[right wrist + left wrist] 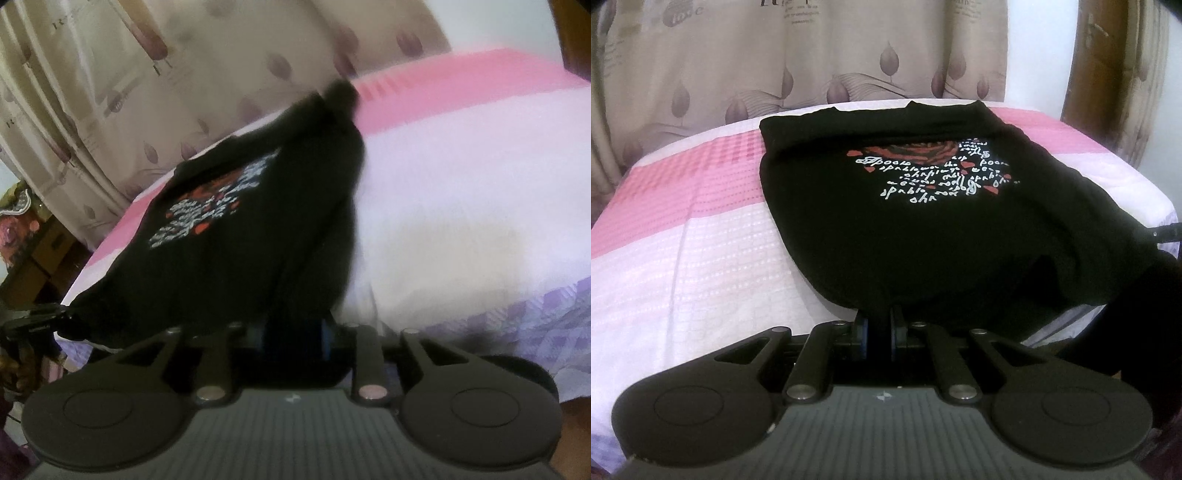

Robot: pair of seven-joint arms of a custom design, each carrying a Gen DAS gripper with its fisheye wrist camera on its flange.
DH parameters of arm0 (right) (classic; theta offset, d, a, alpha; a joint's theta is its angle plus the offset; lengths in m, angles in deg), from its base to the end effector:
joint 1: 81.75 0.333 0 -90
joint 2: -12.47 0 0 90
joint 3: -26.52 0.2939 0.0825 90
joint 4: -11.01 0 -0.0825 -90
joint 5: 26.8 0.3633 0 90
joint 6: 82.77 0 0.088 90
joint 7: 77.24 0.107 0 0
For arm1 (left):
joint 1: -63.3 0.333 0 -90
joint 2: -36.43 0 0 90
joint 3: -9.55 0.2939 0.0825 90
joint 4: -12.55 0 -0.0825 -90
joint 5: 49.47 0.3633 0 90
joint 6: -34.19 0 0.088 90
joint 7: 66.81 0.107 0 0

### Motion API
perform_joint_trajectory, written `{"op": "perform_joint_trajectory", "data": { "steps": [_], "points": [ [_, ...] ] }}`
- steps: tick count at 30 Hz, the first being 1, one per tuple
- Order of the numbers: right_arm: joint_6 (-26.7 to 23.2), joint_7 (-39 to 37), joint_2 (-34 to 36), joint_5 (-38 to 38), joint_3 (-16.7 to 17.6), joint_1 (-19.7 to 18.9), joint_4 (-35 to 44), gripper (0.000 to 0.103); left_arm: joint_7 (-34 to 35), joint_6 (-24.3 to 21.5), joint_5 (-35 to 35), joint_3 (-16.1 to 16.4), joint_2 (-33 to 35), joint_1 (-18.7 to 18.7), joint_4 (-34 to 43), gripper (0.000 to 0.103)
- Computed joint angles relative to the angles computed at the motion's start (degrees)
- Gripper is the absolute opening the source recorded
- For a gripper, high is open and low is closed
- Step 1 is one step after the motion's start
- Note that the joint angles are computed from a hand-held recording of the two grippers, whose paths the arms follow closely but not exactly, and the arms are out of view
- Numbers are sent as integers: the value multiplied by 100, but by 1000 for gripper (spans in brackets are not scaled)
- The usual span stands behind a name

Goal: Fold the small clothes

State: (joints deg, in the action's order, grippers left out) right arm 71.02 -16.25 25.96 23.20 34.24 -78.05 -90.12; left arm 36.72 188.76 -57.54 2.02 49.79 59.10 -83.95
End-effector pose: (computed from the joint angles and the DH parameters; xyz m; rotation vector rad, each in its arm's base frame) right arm 0.6376 0.0967 0.4860 -1.6049 1.5663 -0.1393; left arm 0.6442 -0.1202 0.5406 -1.4860 2.0633 -0.8575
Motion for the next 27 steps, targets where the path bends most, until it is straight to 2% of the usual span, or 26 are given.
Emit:
{"op": "perform_joint_trajectory", "data": {
  "steps": [2, 4, 6, 9, 12, 15, 19, 22, 25, 27],
  "points": [
    [-36, -264, -8, 220, 52, -68, -13, 13, 22, 12, -4, -3, 4, 1, -3, 10],
    [-5, -610, -55, 752, 135, -144, -61, 12, 170, 23, -268, -82, 3, 85, -2, 10],
    [-106, -1192, -112, 1696, 216, -255, -46, 12, 399, -116, -953, -232, 53, 288, 121, 10],
    [-398, -1776, -132, 2879, 152, -298, 113, 12, 806, -346, -2377, -469, 171, 676, 374, 10],
    [-676, -2094, -42, 3702, 18, -260, 380, 12, 1018, -308, -3138, -523, 225, 801, 499, 10],
    [-909, -2207, 139, 4302, -95, -230, 680, 12, 1178, -210, -3466, -529, 300, 801, 672, 10],
    [-928, -2136, 516, 4645, -135, -200, 1226, 12, 1332, -93, -3829, -600, 456, 847, 967, 10],
    [-863, -1990, 878, 4707, -80, -234, 1762, 12, 1156, 8, -3711, -560, 687, 776, 1340, 10],
    [-643, -1670, 1380, 4453, 20, -249, 2525, 12, 840, 25, -3479, -537, 1085, 728, 1947, 10],
    [-484, -1207, 1903, 4058, 46, -212, 3299, 12, 482, -23, -3164, -491, 1519, 662, 2590, 10]
  ]
}}
